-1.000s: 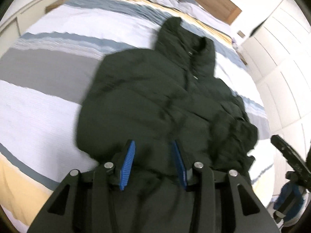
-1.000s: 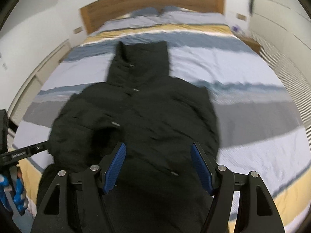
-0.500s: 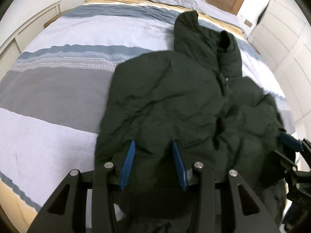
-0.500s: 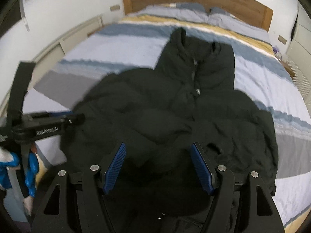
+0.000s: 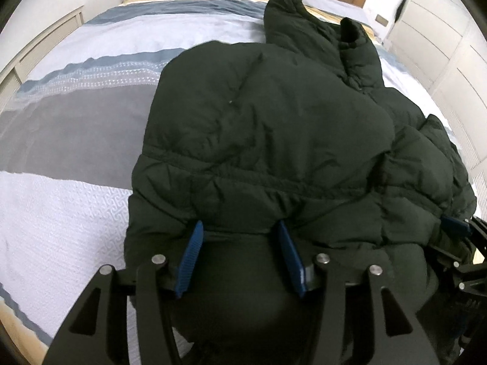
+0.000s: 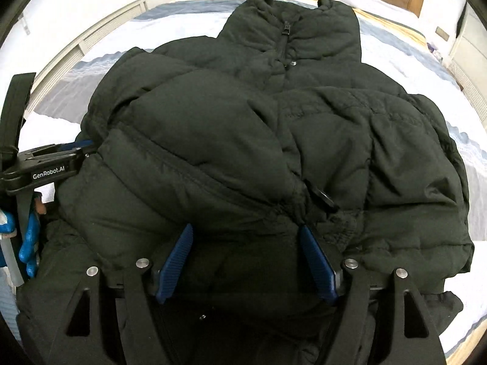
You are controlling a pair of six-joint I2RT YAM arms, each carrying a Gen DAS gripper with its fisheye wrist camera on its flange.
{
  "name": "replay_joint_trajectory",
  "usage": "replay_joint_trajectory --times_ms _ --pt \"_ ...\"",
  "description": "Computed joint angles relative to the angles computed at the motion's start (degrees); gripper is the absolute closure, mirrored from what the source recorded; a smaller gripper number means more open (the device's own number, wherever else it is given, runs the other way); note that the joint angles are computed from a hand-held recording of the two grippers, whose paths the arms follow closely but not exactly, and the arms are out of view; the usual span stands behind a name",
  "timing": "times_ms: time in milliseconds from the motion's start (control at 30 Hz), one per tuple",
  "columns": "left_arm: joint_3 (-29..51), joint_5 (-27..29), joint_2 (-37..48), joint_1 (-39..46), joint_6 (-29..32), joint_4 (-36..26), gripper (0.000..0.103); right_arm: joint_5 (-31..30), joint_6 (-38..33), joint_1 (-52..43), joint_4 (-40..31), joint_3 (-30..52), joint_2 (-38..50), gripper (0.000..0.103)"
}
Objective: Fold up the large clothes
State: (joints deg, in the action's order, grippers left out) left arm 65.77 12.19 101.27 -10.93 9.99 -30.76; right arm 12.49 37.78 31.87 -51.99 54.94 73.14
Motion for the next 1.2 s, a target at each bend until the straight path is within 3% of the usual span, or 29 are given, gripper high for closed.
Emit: replay_joint_trajectory --times_ms 233,367,500,800,1200 --pt "7.86 0.37 -2.70 -0.09 0.12 -4.50 0.053 0.91 -0.52 0.97 -7.00 7.34 -1.50 0.031" --pt "15.83 -1.54 2.66 -2.98 -1.69 -4.70 0.053 2.61 -4.39 0.21 -6.68 12.26 -0.83 0.031" --pt "18.88 -5.38 8.37 -5.62 -2.81 -3.28 0.053 1.70 -8.28 -2.73 -4.37 12.50 1.52 0.031" --pt "14.45 -10.18 12.63 -8.52 -2.94 3.76 0.050 -4.69 -12.98 -9.12 5.48 0.10 0.61 0.027" --pt "13.23 -11.05 12.19 -8.72 -3.42 4.86 0.049 -5.26 -13.20 -9.34 6.85 -0.78 0.89 0.025"
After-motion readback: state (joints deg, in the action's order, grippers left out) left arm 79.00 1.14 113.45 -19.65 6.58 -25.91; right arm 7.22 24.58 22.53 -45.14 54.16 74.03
